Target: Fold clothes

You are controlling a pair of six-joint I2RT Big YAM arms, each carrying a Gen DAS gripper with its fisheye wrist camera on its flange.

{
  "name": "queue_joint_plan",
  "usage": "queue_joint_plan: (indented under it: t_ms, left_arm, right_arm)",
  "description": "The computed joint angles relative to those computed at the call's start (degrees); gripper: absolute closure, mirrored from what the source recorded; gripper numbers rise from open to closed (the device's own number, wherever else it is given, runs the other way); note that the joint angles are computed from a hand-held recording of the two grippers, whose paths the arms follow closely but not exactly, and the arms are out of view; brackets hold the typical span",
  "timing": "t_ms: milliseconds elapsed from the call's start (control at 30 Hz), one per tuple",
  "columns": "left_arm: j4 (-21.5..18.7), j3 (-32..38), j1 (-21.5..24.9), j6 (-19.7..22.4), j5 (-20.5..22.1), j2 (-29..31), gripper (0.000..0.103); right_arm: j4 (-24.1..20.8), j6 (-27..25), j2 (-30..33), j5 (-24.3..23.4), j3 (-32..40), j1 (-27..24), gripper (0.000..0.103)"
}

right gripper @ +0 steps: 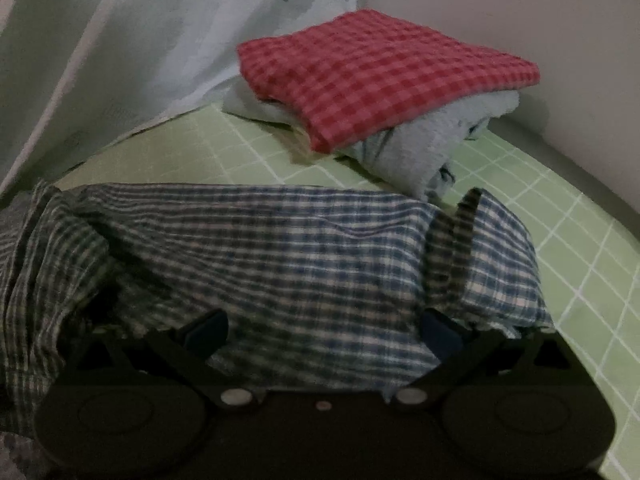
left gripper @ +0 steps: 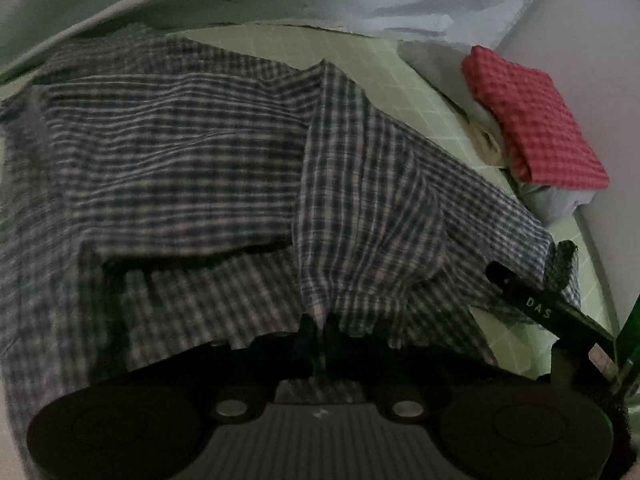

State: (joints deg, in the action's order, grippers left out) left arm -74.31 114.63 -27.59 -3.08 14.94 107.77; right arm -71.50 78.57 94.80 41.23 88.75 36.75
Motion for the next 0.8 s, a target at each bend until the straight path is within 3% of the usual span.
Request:
queue_joint_plan:
  t_ms: [433,800]
  left_arm:
    - [6.6,-20.4,4.3,-8.8,1.6,-19.3,0.098]
    - [5.8,-30.4,9.9,-12.0,5.5,-30.1,0.098]
  right_arm:
    - [3.0,-9.7,1.1,1.3,6.1,7.9,0.000]
    - [2.6,-14.0,4.7,0.5,12.5,14.2,0.000]
